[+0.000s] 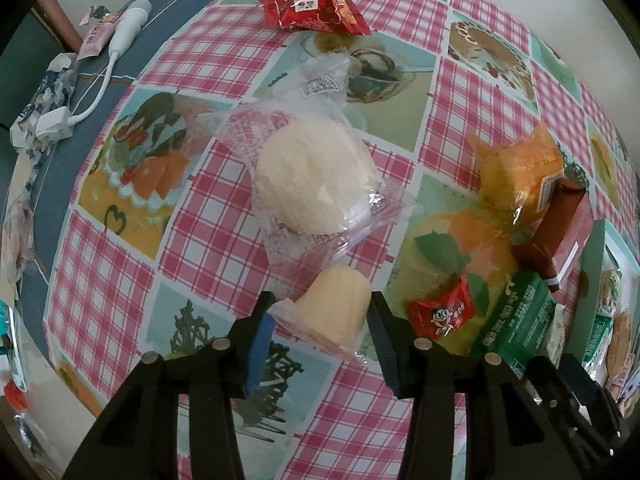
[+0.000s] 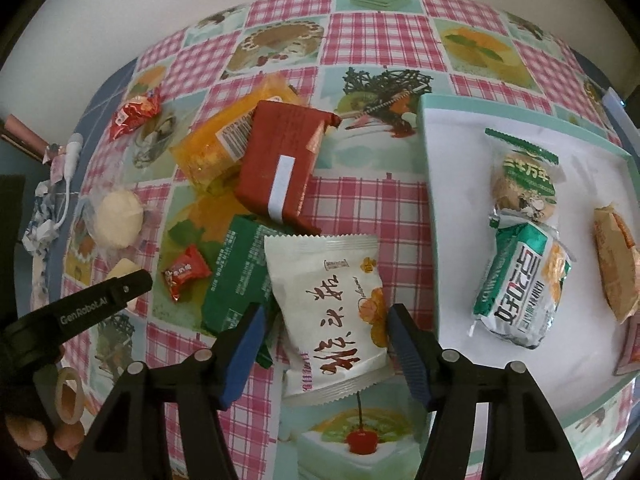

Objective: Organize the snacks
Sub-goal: 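Grasp the cream cake cup with left tool while right tool grasps white pastry pack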

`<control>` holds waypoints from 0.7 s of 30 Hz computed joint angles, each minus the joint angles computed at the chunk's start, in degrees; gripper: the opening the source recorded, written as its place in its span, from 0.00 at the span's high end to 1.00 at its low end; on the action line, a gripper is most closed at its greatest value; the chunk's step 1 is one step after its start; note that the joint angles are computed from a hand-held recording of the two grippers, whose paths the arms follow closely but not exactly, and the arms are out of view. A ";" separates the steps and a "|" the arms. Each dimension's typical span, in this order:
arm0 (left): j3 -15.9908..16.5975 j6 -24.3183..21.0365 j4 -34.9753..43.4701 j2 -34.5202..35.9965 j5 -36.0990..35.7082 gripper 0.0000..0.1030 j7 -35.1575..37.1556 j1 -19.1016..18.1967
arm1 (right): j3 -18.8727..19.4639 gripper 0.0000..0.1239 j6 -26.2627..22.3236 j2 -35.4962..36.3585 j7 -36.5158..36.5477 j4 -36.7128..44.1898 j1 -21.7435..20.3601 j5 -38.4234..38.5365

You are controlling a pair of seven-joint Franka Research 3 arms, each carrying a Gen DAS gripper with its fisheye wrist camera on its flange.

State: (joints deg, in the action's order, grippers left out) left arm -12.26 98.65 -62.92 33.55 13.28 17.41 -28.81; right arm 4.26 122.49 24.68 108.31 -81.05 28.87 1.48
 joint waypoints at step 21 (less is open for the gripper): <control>0.28 -0.09 -1.04 -0.98 1.12 0.53 -0.80 -0.23 | -0.58 0.56 -1.68 0.97 0.76 1.25 0.48 -1.55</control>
